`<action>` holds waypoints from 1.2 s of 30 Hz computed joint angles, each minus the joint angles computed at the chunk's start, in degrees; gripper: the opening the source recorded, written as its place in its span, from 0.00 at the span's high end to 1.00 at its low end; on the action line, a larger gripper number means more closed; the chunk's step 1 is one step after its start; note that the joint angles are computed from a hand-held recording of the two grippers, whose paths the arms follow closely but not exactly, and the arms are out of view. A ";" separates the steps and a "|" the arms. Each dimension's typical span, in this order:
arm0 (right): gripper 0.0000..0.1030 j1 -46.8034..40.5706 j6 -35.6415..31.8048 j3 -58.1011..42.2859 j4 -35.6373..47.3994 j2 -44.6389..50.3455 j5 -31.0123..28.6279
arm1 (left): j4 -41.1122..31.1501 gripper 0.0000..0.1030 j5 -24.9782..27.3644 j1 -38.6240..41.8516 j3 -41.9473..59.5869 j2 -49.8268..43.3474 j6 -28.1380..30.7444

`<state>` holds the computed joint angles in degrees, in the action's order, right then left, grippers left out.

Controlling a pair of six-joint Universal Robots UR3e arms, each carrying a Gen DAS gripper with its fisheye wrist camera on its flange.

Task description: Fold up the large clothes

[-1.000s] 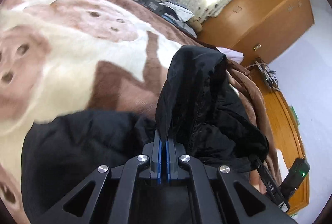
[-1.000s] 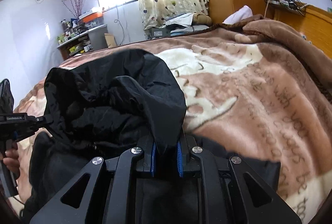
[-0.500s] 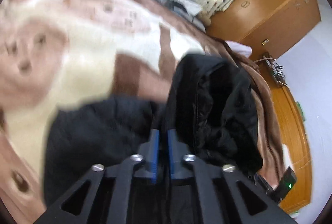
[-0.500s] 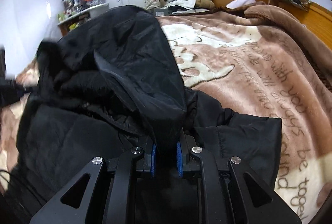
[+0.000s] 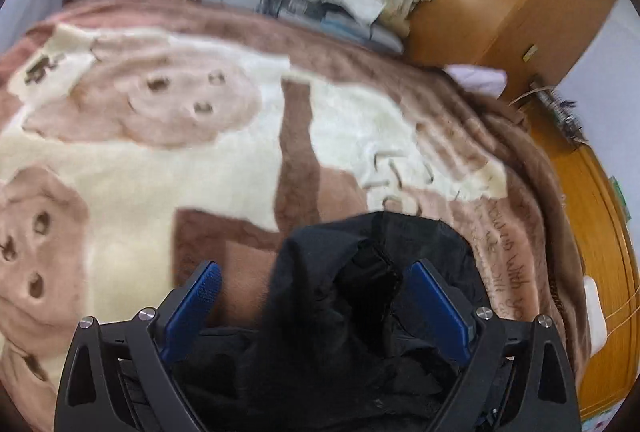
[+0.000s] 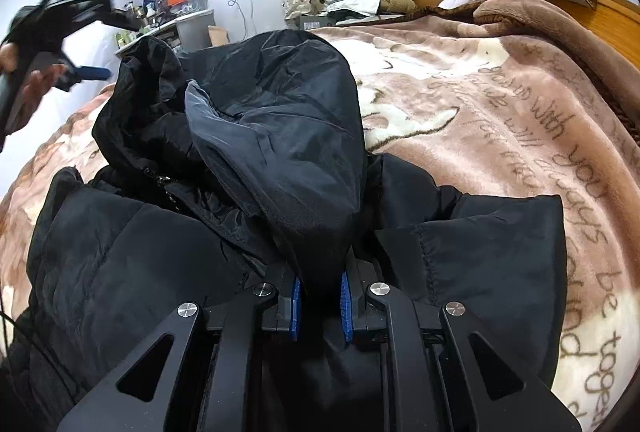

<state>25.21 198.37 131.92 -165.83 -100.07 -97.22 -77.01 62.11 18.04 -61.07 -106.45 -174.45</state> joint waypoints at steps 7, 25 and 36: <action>0.85 0.18 0.44 1.36 -1.46 -0.39 0.31 | -1.24 0.91 6.15 -3.72 -3.90 -0.25 -1.55; 0.42 -13.40 -4.10 -3.84 21.93 -27.14 14.57 | -24.57 0.94 -24.57 33.36 -48.08 48.65 52.39; 0.34 -12.88 -7.57 -38.79 24.93 10.02 18.98 | -55.83 0.94 -21.43 47.61 -45.94 57.22 89.05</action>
<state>12.32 190.80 93.13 -140.90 -90.05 -78.24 -132.85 40.68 65.66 -107.01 -49.23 -85.40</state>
